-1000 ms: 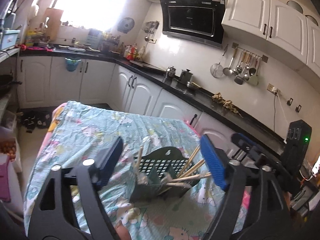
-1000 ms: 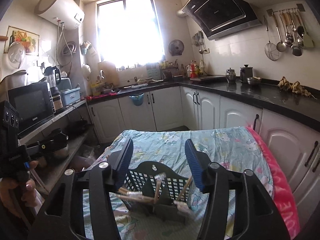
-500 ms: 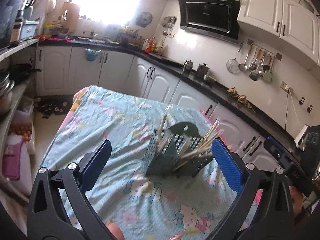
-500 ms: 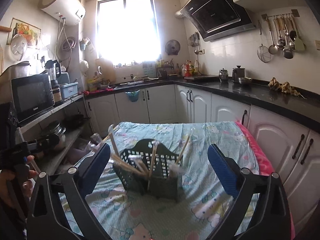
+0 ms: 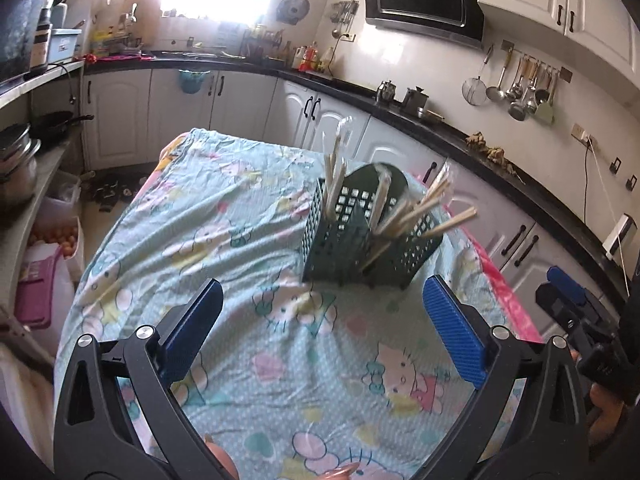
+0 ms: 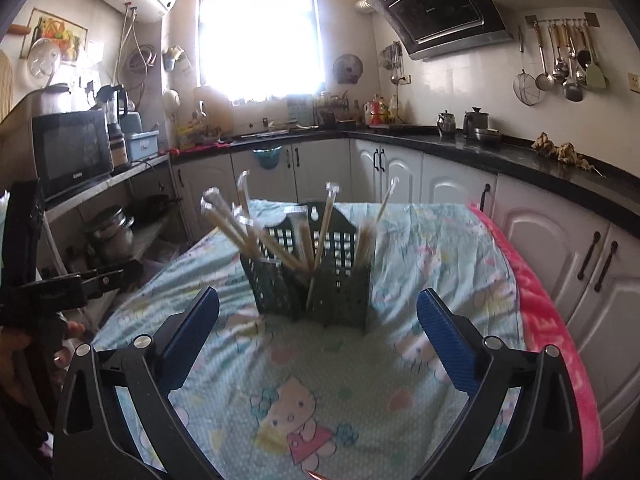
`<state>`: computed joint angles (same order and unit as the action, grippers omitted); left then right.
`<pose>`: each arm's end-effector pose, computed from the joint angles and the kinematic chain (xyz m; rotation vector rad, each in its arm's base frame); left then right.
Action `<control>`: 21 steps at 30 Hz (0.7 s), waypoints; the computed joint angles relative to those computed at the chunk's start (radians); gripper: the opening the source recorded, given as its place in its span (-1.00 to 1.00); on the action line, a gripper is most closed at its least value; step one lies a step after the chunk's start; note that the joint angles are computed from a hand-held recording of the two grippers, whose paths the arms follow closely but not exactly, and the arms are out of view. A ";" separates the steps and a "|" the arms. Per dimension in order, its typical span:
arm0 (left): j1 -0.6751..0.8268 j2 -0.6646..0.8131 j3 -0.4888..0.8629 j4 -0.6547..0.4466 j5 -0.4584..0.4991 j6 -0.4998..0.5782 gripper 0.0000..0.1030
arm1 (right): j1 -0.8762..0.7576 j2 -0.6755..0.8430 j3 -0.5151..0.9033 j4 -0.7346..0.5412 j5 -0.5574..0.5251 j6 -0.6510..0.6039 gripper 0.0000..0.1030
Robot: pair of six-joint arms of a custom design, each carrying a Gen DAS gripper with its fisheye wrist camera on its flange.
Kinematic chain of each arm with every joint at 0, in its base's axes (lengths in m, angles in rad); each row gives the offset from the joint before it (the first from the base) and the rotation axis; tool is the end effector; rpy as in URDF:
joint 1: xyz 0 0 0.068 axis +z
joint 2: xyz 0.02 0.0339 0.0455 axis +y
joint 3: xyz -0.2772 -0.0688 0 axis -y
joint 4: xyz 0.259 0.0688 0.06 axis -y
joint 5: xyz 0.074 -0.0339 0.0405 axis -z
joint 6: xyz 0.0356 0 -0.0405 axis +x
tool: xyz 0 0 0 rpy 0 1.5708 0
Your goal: Organize utensils
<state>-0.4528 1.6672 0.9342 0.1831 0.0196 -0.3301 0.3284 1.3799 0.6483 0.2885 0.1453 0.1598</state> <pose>0.3349 -0.1637 0.2034 0.1442 2.1541 -0.4808 0.2846 0.0915 0.2105 -0.0771 2.0113 0.1653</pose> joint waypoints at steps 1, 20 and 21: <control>-0.007 -0.003 -0.019 0.018 -0.012 0.001 0.79 | 0.008 0.006 -0.017 0.020 0.006 0.006 0.87; -0.107 -0.022 -0.249 0.352 -0.204 0.018 0.79 | 0.105 0.147 -0.240 0.553 0.177 -0.049 0.87; -0.111 -0.021 -0.251 0.357 -0.211 0.019 0.79 | 0.106 0.146 -0.247 0.572 0.183 -0.053 0.87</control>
<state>-0.5638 1.6463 0.6832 0.5397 -0.1917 -0.3112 0.4348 1.5257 0.4014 0.8602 0.3286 0.1072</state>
